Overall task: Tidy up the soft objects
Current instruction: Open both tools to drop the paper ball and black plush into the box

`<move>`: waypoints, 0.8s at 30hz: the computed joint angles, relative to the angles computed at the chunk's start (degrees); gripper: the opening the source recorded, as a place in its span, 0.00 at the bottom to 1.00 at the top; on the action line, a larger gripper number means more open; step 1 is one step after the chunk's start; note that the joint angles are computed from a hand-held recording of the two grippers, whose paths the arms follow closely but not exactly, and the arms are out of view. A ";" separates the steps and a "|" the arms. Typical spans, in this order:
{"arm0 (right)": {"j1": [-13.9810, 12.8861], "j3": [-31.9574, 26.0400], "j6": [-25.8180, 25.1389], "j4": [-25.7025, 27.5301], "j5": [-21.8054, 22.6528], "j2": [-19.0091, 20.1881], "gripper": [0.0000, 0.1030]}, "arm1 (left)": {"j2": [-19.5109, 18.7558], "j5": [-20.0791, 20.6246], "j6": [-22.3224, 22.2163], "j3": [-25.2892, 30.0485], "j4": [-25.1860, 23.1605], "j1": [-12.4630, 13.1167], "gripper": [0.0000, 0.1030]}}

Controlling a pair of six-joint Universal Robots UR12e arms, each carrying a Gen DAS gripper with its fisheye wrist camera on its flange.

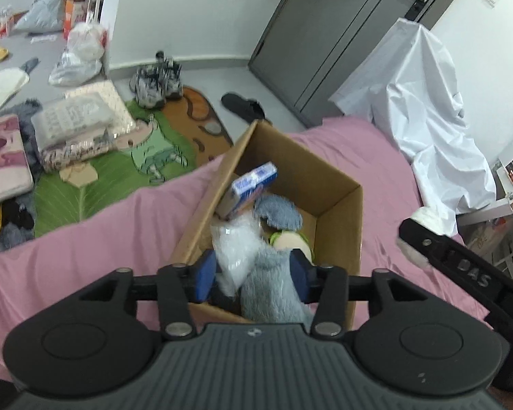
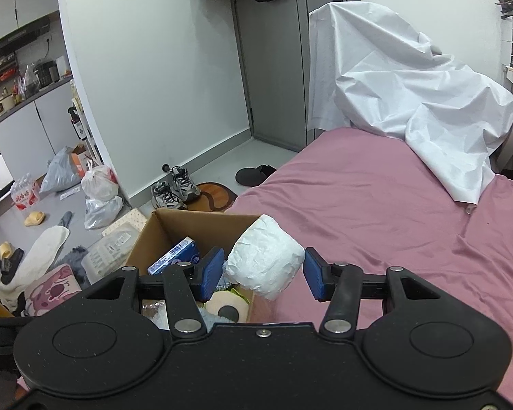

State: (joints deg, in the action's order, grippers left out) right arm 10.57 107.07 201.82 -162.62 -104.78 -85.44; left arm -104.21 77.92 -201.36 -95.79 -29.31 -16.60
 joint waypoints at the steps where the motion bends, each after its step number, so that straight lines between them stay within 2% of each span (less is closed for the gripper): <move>1: 0.06 -0.23 -0.09 0.03 0.07 0.27 0.48 | -0.03 0.08 0.09 -0.02 0.49 0.00 0.49; 6: 0.06 -1.47 -0.71 -0.19 0.90 1.50 0.49 | -0.45 -0.07 -0.13 0.52 0.25 0.22 0.52; 10: -0.62 -1.97 0.36 -2.45 4.43 1.89 0.51 | -0.60 1.66 -0.18 0.86 -0.07 0.04 0.61; 11: -0.79 -2.04 0.50 -3.41 5.16 2.03 0.53 | -0.60 2.06 -0.17 0.91 -0.01 -0.04 0.64; 13: -1.10 -2.13 0.67 -4.62 6.41 2.06 0.67 | -0.57 2.43 -0.05 0.89 0.11 -0.08 0.67; 14: -1.16 -2.17 0.73 -4.90 6.43 2.05 0.68 | -0.53 2.53 0.03 0.90 0.15 -0.07 0.68; 16: -1.21 -1.90 1.05 -5.01 6.24 1.64 0.69 | -0.42 3.25 -0.06 0.87 0.25 -0.20 0.77; 24: -2.14 0.59 3.21 -1.92 6.09 -1.71 0.69 | 0.17 7.30 0.53 2.35 -3.06 -1.09 0.85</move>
State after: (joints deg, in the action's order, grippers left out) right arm 8.43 107.66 205.03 -164.54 -98.69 -87.15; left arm -104.04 85.22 -200.83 -93.45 -32.37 -17.69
